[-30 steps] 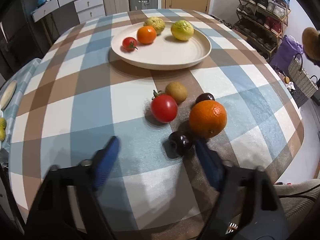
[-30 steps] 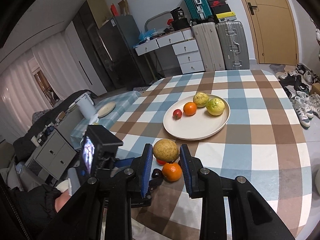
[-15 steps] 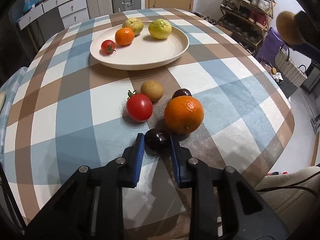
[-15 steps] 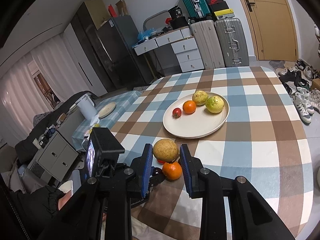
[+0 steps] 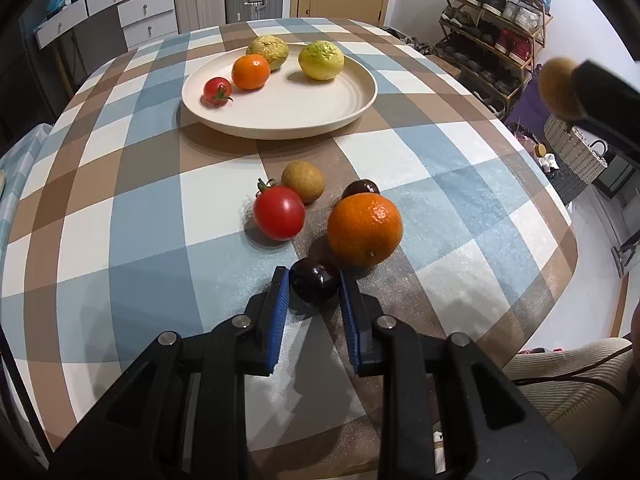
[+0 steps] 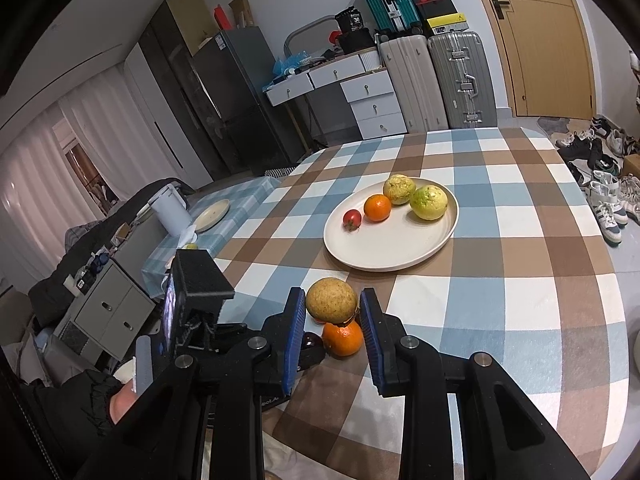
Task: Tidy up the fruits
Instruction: 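Grasp the dark plum with the left tool while the right tool holds the kiwi, then carry the plum and kiwi onto the white plate and open both tools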
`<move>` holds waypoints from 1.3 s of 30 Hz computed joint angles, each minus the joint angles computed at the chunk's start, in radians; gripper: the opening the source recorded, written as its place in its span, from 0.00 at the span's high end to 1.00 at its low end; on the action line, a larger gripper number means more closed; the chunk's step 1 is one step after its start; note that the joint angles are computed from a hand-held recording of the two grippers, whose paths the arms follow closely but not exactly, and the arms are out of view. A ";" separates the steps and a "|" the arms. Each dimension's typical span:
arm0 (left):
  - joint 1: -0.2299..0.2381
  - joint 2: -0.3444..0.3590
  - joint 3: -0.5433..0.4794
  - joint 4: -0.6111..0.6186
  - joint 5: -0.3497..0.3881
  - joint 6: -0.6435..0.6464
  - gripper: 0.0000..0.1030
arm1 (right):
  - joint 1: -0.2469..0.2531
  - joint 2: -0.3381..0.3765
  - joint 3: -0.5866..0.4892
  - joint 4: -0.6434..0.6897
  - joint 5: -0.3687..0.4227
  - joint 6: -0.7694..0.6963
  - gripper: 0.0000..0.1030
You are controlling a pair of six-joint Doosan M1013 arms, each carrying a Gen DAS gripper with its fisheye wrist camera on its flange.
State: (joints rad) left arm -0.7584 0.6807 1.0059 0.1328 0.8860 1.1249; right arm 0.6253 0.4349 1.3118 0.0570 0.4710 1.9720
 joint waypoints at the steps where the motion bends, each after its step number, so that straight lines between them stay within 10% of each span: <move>1: 0.001 -0.002 0.003 -0.002 -0.005 -0.003 0.78 | -0.001 0.000 0.000 0.003 0.003 0.000 0.72; 23: 0.042 -0.089 0.067 -0.071 -0.165 -0.007 0.78 | -0.022 0.047 -0.044 0.105 0.069 -0.031 0.72; 39: 0.119 0.136 -0.385 -0.121 0.026 0.107 0.78 | -0.066 0.181 -0.266 0.104 0.163 -0.042 0.72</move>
